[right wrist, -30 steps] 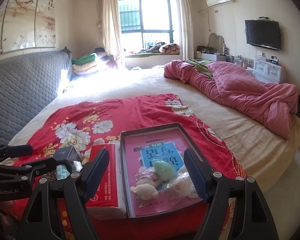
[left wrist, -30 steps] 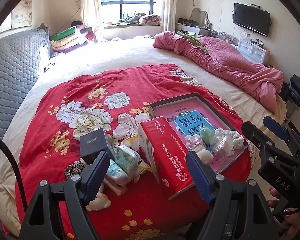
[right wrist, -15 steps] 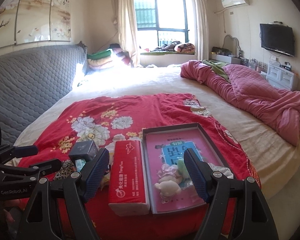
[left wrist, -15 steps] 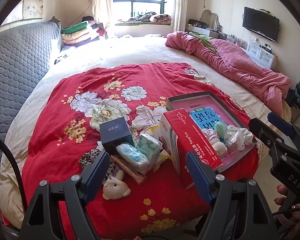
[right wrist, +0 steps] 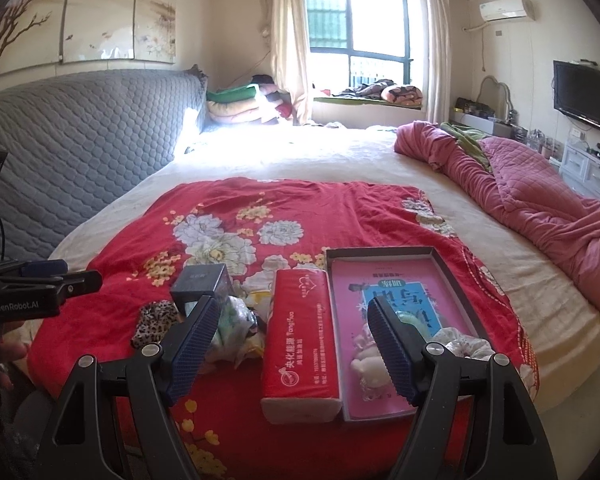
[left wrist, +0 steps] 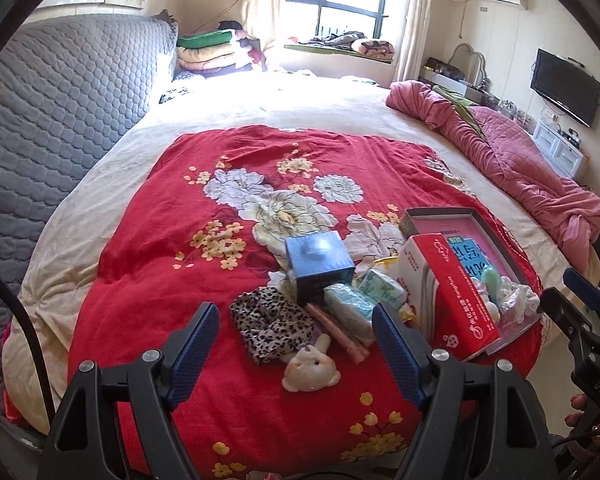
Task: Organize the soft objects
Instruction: 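Move both open tools back over the remaining pile beside the tray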
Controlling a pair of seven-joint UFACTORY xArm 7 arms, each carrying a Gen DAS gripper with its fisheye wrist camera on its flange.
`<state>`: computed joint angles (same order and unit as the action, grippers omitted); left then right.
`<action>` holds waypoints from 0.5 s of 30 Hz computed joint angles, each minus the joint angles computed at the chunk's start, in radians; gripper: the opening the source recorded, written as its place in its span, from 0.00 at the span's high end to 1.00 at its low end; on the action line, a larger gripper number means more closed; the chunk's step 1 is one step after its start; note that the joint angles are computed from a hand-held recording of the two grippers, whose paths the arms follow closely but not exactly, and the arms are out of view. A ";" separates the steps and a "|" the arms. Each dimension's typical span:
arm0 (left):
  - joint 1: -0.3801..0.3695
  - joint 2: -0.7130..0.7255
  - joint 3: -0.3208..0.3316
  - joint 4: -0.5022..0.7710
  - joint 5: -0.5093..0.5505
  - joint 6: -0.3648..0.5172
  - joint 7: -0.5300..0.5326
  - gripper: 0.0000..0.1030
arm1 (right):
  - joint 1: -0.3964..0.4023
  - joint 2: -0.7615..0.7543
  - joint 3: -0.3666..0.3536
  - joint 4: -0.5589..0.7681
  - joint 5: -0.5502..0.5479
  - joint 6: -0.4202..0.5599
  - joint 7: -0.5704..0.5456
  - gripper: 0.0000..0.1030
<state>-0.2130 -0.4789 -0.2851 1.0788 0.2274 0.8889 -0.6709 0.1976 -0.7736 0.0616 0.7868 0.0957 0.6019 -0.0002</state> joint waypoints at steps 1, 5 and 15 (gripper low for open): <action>0.004 -0.009 0.005 -0.011 0.002 0.000 -0.002 0.24 | 0.006 0.002 0.003 -0.001 0.001 -0.001 -0.002 0.24; 0.018 -0.036 0.032 -0.061 -0.015 -0.005 -0.008 0.24 | 0.030 0.014 0.013 -0.003 0.002 0.002 -0.021 0.24; 0.027 -0.047 0.059 -0.157 -0.062 -0.051 0.003 0.24 | 0.090 0.081 0.038 -0.021 0.014 -0.012 -0.062 0.24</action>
<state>-0.1862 -0.5260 -0.2260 0.9221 0.1657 0.8374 -0.6676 0.2881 -0.6926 0.0994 0.7657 0.1100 0.5898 -0.0624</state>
